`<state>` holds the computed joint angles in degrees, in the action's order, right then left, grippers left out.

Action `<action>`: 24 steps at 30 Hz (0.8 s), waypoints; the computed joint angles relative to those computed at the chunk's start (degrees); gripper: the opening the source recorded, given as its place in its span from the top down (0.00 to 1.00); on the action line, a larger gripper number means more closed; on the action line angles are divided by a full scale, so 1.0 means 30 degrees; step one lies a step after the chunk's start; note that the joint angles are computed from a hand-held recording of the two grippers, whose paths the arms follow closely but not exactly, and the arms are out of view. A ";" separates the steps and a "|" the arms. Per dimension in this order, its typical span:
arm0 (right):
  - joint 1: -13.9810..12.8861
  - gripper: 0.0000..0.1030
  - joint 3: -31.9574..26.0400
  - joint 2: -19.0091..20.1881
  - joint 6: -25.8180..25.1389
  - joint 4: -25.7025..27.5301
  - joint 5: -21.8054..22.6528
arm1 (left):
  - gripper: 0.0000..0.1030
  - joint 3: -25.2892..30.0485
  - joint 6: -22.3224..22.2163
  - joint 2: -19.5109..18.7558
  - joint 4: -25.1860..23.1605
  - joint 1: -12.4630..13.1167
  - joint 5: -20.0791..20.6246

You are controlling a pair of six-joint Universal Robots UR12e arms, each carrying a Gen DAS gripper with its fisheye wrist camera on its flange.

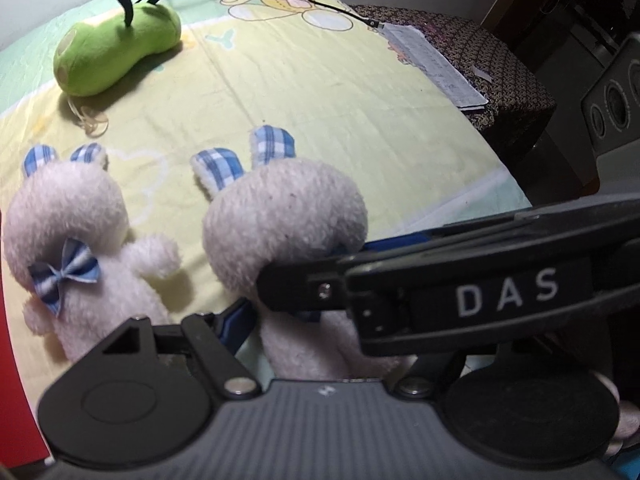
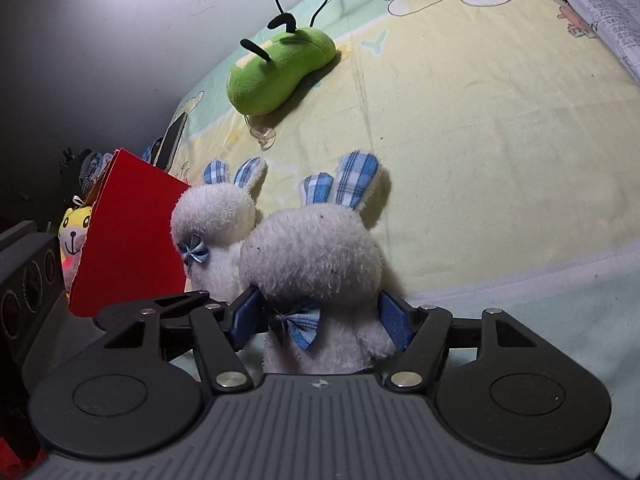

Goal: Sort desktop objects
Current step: 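Lift the white bunny with the right tool and carry it to the red box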

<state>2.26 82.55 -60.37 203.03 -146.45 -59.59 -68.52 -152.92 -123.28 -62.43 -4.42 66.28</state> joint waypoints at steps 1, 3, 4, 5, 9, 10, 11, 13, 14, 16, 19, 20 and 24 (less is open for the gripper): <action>-0.0007 0.38 -0.0129 0.0104 0.0041 0.0275 0.0207 | 0.28 -0.0043 0.0053 0.0011 0.0150 -0.0031 0.0116; -0.0013 0.43 -0.0197 0.0183 0.0044 0.0570 0.0499 | 0.28 -0.0063 0.0127 0.0020 0.0280 -0.0114 0.0329; -0.0010 0.45 -0.0216 0.0172 -0.0094 0.0668 0.0515 | 0.29 -0.0097 0.0164 0.0046 0.0319 -0.0135 0.0382; -0.0013 0.45 -0.0193 0.0145 -0.0177 0.0680 0.0499 | 0.31 -0.0107 0.0197 0.0061 0.0330 -0.0150 0.0417; -0.0039 0.48 0.0020 -0.0055 -0.0187 0.0557 0.0231 | 0.33 -0.0132 0.0421 0.0187 0.0127 -0.0149 0.0085; -0.0038 0.49 0.0113 -0.0141 -0.0225 0.0469 0.0098 | 0.33 -0.0185 0.0537 0.0245 0.0164 -0.0172 0.0048; -0.0041 0.49 0.0223 -0.0243 -0.0237 0.0366 -0.0008 | 0.33 -0.0249 0.0721 0.0300 0.0257 -0.0203 0.0049; -0.0030 0.49 0.0375 -0.0406 -0.0212 0.0188 -0.0243 | 0.33 -0.0485 0.1140 0.0497 0.0560 -0.0273 0.0051; -0.0005 0.49 0.0470 -0.0525 -0.0264 0.0084 -0.0447 | 0.33 -0.0612 0.1303 0.0605 0.0743 -0.0300 0.0052; 0.0071 0.49 0.0636 -0.0754 -0.0462 -0.0141 -0.0892 | 0.33 -0.0884 0.1533 0.0831 0.1160 -0.0336 0.0028; 0.0239 0.49 0.0821 -0.1054 -0.0784 -0.0636 -0.1589 | 0.33 -0.1208 0.1572 0.1170 0.1817 -0.0266 -0.0182; 0.0297 0.49 0.0868 -0.1131 -0.0831 -0.0848 -0.1781 | 0.33 -0.1286 0.1508 0.1261 0.2017 -0.0218 -0.0282; 0.0574 0.49 0.0836 -0.1310 -0.1218 -0.1802 -0.2369 | 0.33 -0.1718 0.1040 0.1723 0.3260 0.0117 -0.0783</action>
<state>3.98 85.06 -64.30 199.37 -151.86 -66.70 -73.68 -149.80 -118.11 -52.65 -4.07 63.93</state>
